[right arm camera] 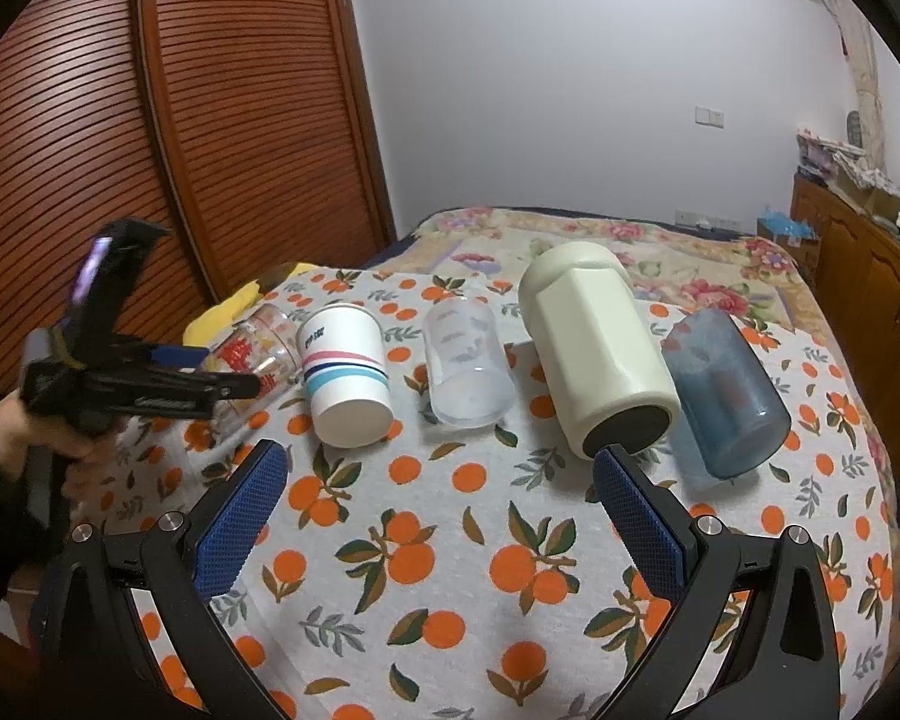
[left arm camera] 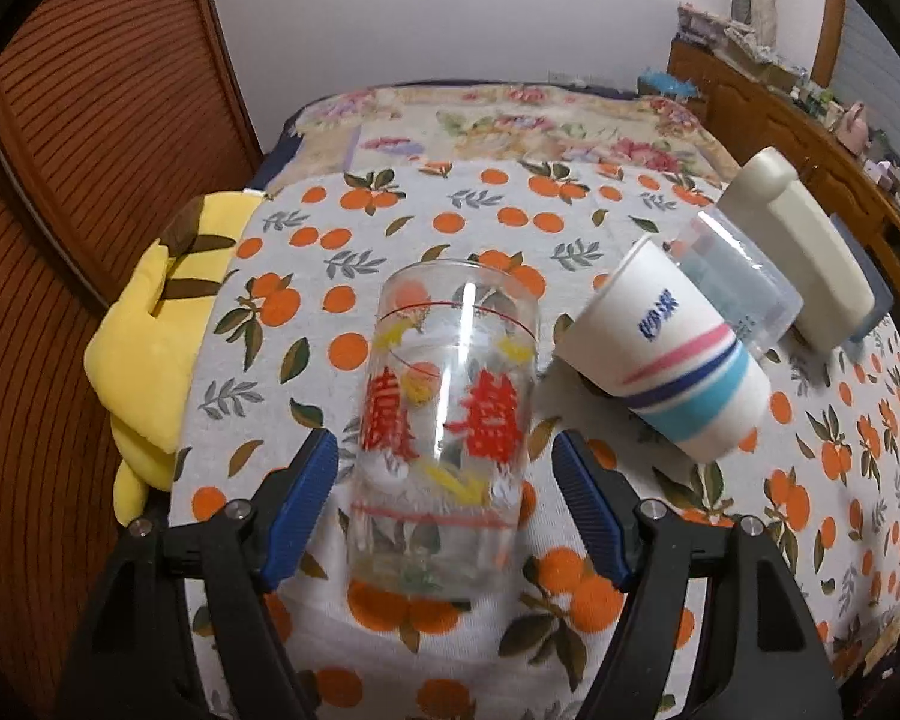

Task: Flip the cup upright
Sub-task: 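Close the left gripper around the body of the glass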

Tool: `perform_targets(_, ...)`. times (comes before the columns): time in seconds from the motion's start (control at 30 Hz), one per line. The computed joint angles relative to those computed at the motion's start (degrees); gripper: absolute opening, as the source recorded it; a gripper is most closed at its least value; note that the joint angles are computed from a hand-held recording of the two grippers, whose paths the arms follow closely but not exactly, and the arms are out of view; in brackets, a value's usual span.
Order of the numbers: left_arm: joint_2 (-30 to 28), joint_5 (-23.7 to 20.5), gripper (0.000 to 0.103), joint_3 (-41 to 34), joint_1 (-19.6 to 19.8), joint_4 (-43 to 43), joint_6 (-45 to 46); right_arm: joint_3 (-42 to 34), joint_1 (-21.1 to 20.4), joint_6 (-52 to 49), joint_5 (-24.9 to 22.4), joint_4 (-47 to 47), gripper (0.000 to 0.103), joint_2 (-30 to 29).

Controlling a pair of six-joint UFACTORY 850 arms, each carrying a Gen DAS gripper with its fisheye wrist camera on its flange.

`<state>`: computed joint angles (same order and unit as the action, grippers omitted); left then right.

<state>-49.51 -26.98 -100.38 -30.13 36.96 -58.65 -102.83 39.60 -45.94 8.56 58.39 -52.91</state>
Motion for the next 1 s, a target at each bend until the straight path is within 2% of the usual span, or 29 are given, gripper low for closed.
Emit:
perform_targets(0.13, -2.7, -2.8, 0.074, -4.0, 0.6, -5.9, 6.1, -0.4, 0.0, -4.5, 0.1, 4.2, 0.103, -0.3)
perform_targets(0.17, -3.2, -3.2, 0.067, -4.6, 0.8, -6.6, 6.8, -0.7, 0.0, -6.1, -0.2, 5.8, 0.103, -0.5)
perform_targets(0.23, -3.1, -1.8, 0.060, -4.1, 1.1, -8.9, 8.7, -0.7, 0.0, -7.6, -0.4, 7.5, 0.103, -0.6)
perform_targets(0.37, -1.7, -0.2, 0.058, -1.6, 0.8, -6.1, 6.3, -0.1, 0.1, -7.5, 0.2, 6.9, 0.103, -0.6)
perform_targets(0.47, 1.0, 2.5, 0.058, 2.8, 0.5, -2.7, 1.9, 0.7, 0.0, -5.0, 0.2, 4.9, 0.103, -0.2)
perform_targets(0.63, 7.2, 7.8, 0.057, 11.3, -1.3, 9.8, -11.3, 3.4, -0.4, 4.3, 0.8, -3.2, 0.103, 1.3)
perform_targets(0.7, 8.8, 9.3, 0.057, 12.9, -2.1, 11.8, -13.6, 4.8, -0.6, 7.0, 1.2, -5.7, 0.103, 2.3)
perform_targets(0.87, 10.4, 12.6, 0.058, 14.0, -4.9, 13.5, -16.0, 9.0, -1.1, 10.5, 2.9, -8.7, 0.103, 5.2)
perform_targets(1.0, 9.1, 15.5, 0.058, 12.0, -7.0, 10.3, -14.2, 12.5, -1.4, 8.8, 5.1, -7.0, 0.103, 7.6)
